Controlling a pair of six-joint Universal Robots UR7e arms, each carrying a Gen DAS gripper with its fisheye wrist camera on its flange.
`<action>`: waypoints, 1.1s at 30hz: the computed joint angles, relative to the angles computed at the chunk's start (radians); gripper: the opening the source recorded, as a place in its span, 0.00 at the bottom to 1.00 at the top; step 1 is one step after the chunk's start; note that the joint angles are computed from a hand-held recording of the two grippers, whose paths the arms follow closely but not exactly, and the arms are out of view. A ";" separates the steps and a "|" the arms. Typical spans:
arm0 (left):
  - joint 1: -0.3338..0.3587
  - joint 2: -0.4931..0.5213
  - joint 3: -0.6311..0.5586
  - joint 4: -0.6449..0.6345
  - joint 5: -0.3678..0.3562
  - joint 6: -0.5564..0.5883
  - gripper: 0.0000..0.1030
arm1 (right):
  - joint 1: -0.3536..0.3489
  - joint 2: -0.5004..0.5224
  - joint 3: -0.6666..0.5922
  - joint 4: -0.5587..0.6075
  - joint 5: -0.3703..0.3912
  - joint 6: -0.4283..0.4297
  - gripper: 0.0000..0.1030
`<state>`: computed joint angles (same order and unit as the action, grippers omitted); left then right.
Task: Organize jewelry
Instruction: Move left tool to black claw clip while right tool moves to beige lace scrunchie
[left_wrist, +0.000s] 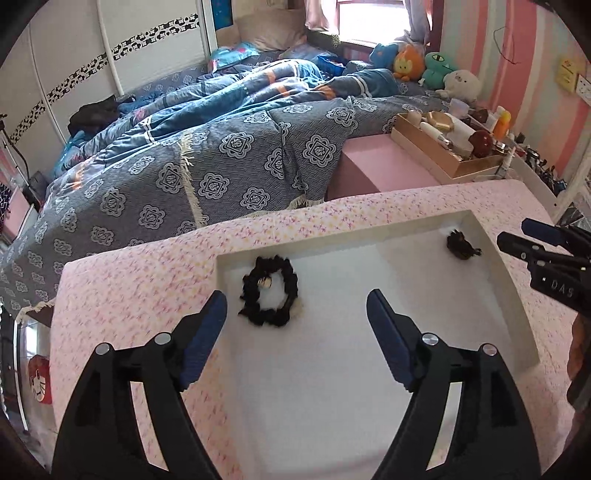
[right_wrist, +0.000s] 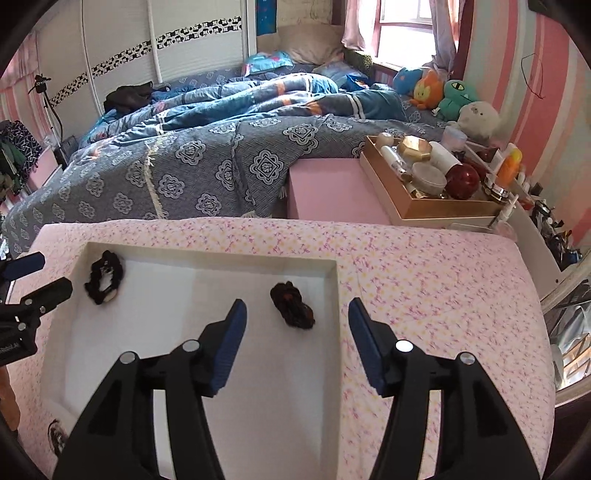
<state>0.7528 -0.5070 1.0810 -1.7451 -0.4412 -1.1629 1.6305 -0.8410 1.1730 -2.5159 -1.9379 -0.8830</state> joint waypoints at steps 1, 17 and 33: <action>-0.008 -0.007 0.010 0.011 -0.002 -0.017 0.77 | -0.002 -0.016 0.012 0.007 0.006 -0.004 0.56; -0.145 -0.091 0.215 0.083 -0.060 -0.288 0.82 | -0.069 -0.257 0.250 0.006 0.036 -0.072 0.58; -0.204 -0.124 0.393 -0.019 -0.131 -0.379 0.82 | -0.178 -0.450 0.429 0.036 0.043 -0.177 0.58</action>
